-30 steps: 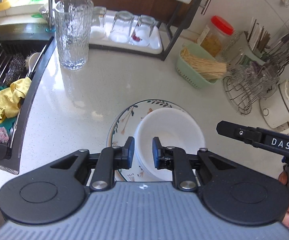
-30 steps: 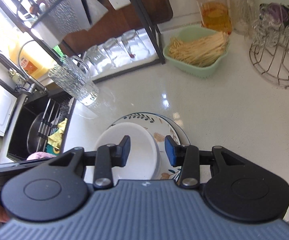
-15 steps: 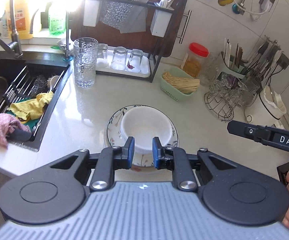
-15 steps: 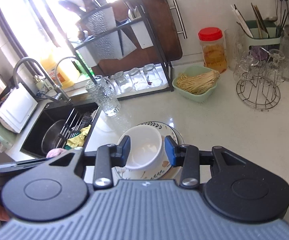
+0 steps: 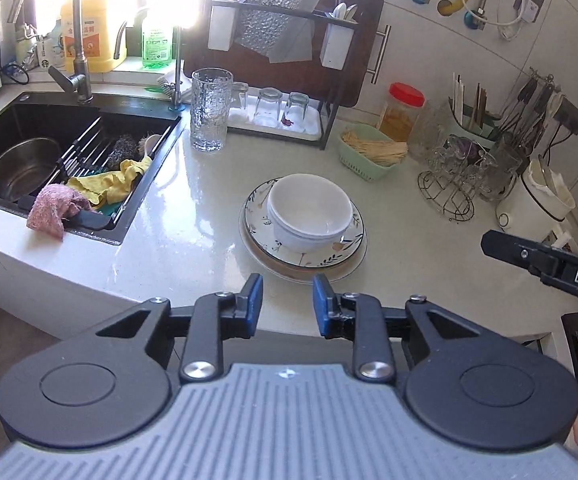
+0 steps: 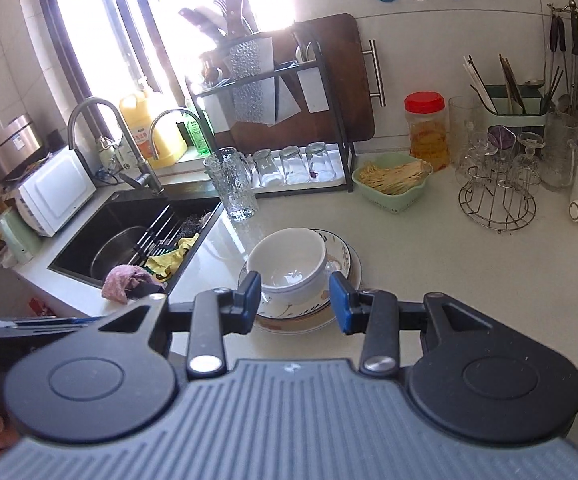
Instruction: Organize plates and bowls
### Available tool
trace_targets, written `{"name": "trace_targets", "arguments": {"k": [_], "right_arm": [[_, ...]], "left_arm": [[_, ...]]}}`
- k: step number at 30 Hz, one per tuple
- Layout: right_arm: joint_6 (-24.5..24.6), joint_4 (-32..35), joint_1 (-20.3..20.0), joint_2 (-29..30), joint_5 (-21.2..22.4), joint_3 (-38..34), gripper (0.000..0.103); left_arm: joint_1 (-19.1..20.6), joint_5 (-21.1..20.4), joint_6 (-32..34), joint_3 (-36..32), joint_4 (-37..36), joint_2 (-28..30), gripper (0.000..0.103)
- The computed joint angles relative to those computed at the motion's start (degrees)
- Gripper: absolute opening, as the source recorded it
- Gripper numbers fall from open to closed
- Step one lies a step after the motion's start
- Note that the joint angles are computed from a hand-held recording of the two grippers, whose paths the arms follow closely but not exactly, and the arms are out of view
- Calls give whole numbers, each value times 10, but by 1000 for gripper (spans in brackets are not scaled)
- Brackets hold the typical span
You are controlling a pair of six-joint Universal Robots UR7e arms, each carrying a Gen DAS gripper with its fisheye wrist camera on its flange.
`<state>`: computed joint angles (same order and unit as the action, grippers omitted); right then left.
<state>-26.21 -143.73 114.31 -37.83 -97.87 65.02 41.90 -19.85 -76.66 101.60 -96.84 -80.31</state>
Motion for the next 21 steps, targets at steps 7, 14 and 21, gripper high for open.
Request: {"name": "trace_targets", "arguments": {"k": [7, 14, 21], "right_arm": [[-12, -25, 2, -24, -9, 43, 41], [-5, -47, 7, -34, 0, 69, 40], [9, -57, 8, -39, -10, 87, 40]], "left_arm": [[-10, 23, -45, 0, 72, -21, 38], [-25, 21, -183, -38, 270, -35, 38], [-27, 16, -184, -38, 276, -35, 38]]}}
